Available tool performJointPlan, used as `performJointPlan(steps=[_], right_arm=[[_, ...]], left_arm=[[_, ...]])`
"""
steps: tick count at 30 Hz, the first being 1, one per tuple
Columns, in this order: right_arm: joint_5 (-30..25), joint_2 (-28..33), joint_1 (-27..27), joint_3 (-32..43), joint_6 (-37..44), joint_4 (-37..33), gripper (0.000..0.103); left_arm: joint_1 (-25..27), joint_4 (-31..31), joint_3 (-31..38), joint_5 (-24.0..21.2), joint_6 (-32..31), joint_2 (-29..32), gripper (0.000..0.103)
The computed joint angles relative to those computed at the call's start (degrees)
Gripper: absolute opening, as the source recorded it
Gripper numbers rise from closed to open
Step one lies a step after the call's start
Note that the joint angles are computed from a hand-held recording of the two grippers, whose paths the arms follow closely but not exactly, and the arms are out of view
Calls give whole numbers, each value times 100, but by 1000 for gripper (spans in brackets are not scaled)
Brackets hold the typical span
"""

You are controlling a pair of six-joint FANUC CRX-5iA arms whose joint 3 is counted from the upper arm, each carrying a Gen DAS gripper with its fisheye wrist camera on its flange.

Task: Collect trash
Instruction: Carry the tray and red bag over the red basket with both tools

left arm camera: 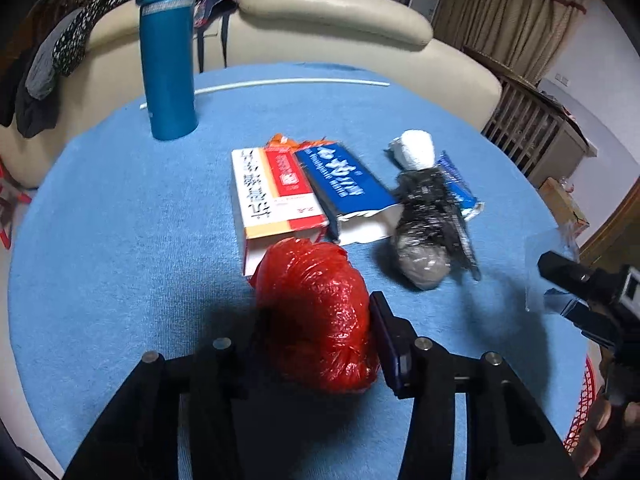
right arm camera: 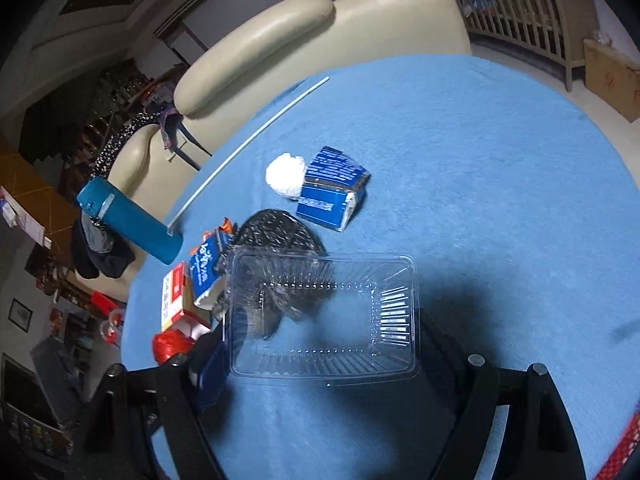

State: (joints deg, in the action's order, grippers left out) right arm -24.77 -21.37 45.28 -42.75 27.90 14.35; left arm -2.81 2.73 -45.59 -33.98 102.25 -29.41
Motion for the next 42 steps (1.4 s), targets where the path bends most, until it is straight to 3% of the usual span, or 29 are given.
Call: performJointPlan(steps=[5,15,34,42], right_arm=[[-257,-430,177,-446,-869,868,84],[-958,-1376,525,-1087,-1874,1688,84],[-2582,-3079,725,-1750,-2546,1989,84],[-3768,-4074,869,-1975,-2754,2141,84]], left_arm=[[-257,-176,132,-30,112,-81,49],[-899,-375,397,16,231,72,49],[-2422,-1029,1260,28,613,869,49],[-3062,-944,1665,195,390,1344,49]])
